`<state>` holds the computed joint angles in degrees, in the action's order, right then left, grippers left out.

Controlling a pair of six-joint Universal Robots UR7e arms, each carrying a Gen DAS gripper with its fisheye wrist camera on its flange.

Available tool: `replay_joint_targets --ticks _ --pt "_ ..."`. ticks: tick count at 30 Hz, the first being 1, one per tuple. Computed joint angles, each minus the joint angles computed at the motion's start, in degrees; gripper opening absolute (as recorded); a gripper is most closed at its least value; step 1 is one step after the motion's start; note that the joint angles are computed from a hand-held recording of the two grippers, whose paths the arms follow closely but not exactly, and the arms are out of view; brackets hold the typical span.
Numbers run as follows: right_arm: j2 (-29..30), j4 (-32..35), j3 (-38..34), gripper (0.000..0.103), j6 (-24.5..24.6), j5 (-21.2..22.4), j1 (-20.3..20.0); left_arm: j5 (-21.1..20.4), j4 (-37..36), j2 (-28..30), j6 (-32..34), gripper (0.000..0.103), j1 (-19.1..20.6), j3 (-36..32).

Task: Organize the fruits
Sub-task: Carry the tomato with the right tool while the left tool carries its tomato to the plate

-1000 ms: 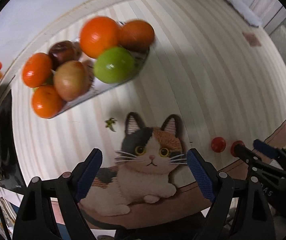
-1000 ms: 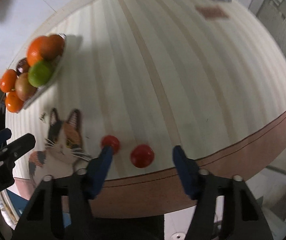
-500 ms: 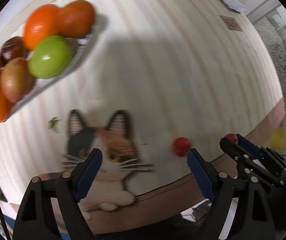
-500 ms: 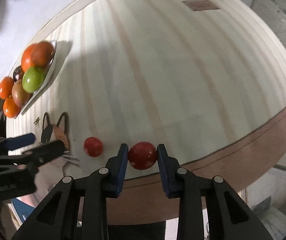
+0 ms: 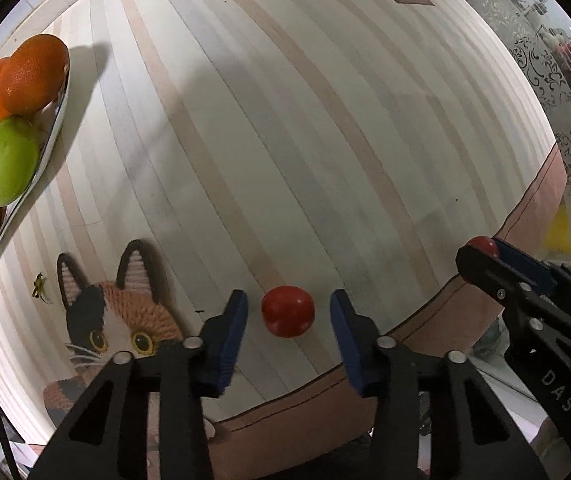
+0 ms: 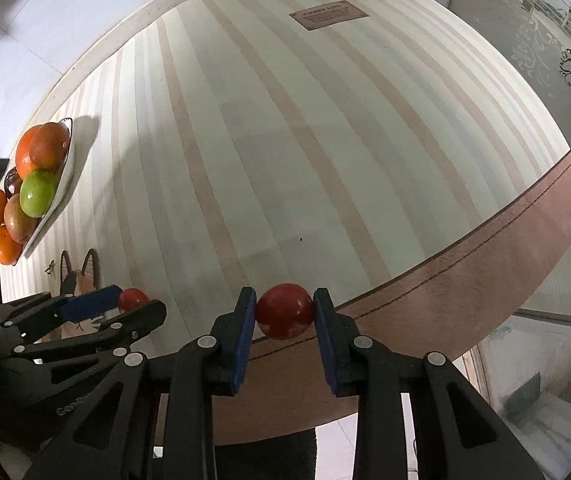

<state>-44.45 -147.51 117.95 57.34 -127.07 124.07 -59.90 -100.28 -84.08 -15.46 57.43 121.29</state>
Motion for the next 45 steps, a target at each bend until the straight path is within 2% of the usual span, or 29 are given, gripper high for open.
replay_joint_targets --ticks 7,20,32,36,40,45 --pt "0.7 -0.1 -0.7 0.032 -0.1 -0.1 0.0 -0.1 -2.3 -0.9 0.8 0.025 -0.2 2.3" --pt "0.8 1.1 -1.7 0.032 0.1 -0.5 0.4 -0.1 -2.8 0.0 4.0 0.025 2.5 0.2" --pt "0.7 0.8 -3.1 0.032 -1.2 -0.9 1.5 -0.2 -3.0 -4.0 3.1 0.024 5.4 -2.2" --pt "2.8 -1.3 -5.9 0.032 -4.6 0.5 2.1 0.1 -1.2 -6.9 2.1 0.024 7.6 -5.9" --pt "7.0 -5.5 -10.5 0.032 -10.3 3.5 2.6 1.2 1.0 -9.5 0.8 0.024 9.8 -11.1" --pt "13.9 -11.4 -17.8 0.032 -17.2 10.7 2.3 1.3 3.5 -8.5 0.3 0.024 13.0 -19.9"
